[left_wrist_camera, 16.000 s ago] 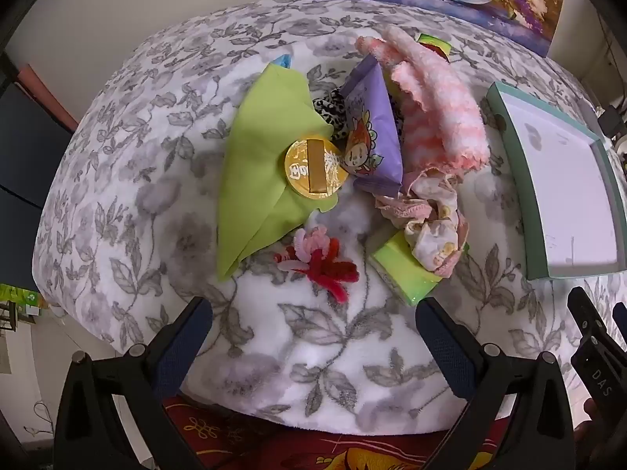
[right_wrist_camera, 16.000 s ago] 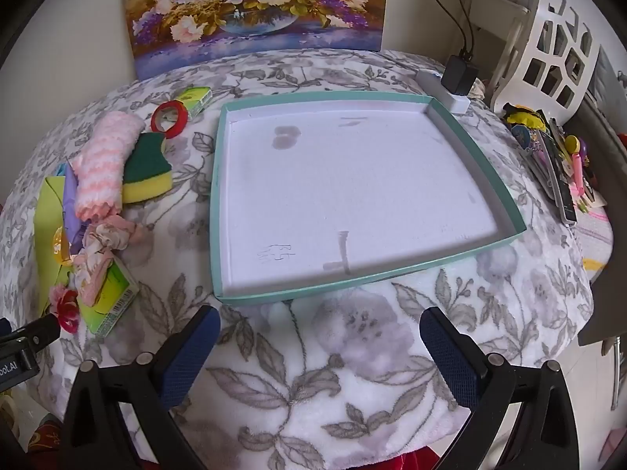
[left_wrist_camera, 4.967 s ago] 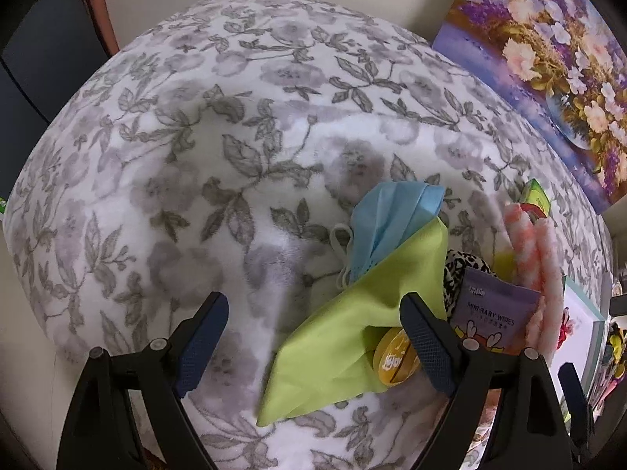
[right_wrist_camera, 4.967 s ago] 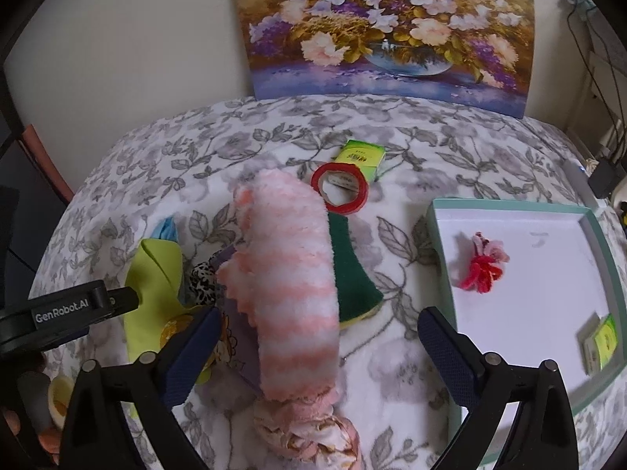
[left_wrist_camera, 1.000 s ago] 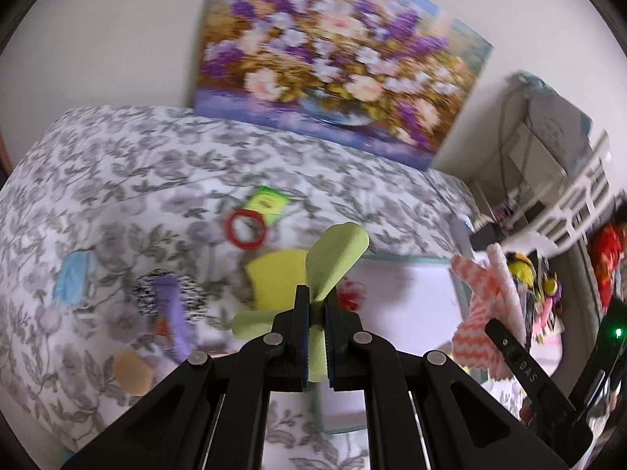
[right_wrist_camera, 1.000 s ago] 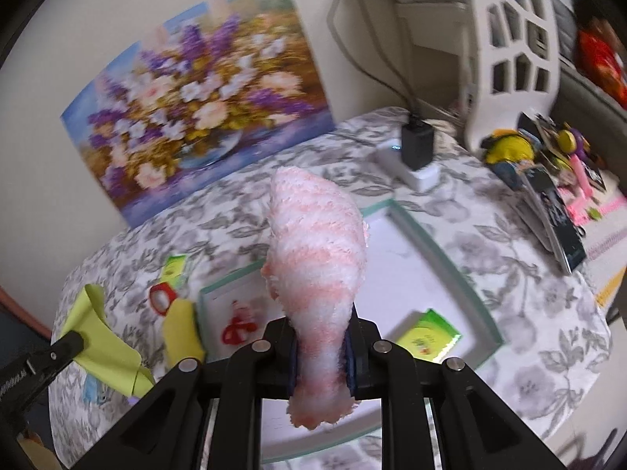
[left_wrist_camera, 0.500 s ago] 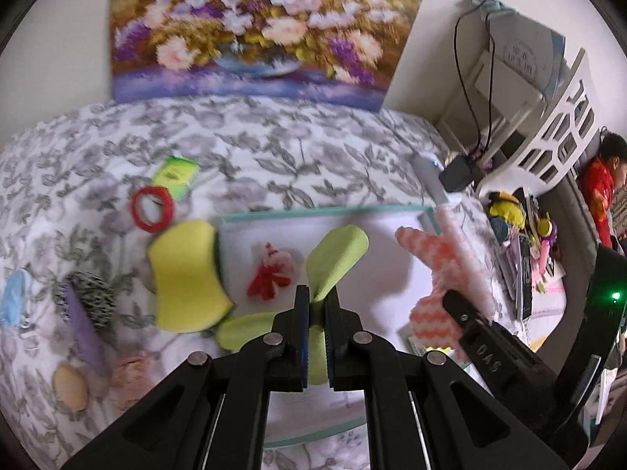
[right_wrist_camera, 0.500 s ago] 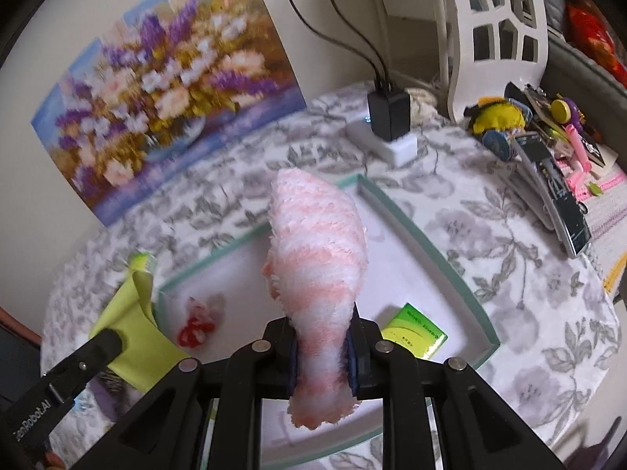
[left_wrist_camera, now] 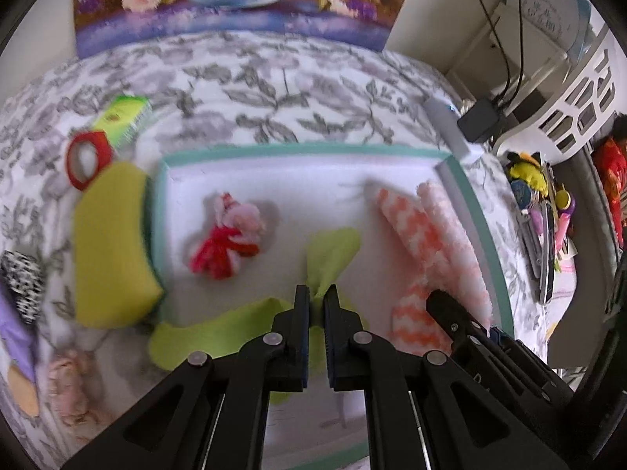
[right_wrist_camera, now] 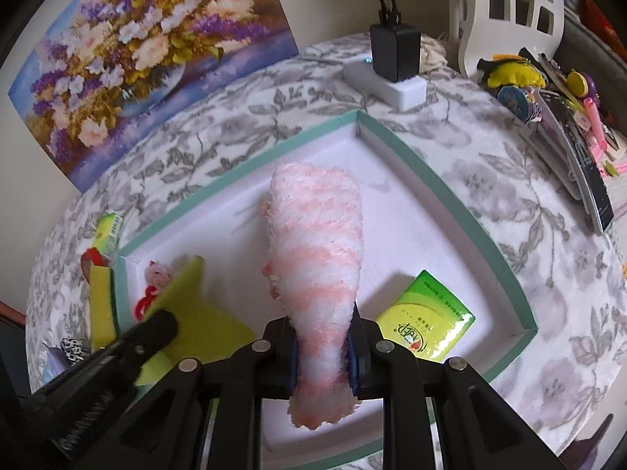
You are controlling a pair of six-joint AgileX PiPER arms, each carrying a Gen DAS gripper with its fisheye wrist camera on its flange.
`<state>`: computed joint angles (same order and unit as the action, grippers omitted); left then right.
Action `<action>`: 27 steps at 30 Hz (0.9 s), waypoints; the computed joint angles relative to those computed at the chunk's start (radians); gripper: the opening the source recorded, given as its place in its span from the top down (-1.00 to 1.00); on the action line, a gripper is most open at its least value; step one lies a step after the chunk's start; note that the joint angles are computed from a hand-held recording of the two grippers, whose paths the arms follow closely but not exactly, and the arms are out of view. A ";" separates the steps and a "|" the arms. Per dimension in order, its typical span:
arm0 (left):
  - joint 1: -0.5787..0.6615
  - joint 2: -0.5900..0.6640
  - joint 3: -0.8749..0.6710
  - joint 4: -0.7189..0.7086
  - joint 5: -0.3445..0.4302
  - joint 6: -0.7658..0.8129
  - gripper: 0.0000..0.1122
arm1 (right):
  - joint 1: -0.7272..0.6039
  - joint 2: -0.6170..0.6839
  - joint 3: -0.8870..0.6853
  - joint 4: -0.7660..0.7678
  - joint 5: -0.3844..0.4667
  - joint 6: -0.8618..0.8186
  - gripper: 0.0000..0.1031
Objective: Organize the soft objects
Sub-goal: 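Carry the roll and cloth into the white tray and open both tools, then withdraw both open tools from the tray toward the remaining pile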
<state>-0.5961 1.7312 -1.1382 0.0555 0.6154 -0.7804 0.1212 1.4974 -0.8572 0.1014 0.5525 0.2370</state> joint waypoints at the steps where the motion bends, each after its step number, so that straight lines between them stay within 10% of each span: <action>1: 0.000 0.011 -0.002 -0.015 -0.006 0.009 0.88 | 0.000 0.006 -0.001 -0.008 0.004 0.008 0.58; 15: 0.037 0.031 -0.011 -0.105 0.009 0.070 0.85 | -0.005 0.053 -0.017 -0.034 0.048 0.040 0.55; 20: 0.057 -0.010 -0.032 -0.106 0.051 0.076 0.07 | -0.004 0.029 -0.049 -0.054 0.102 0.052 0.11; 27: 0.072 -0.086 -0.048 -0.020 0.125 0.003 -0.29 | 0.010 -0.021 -0.108 -0.118 0.198 0.098 -0.17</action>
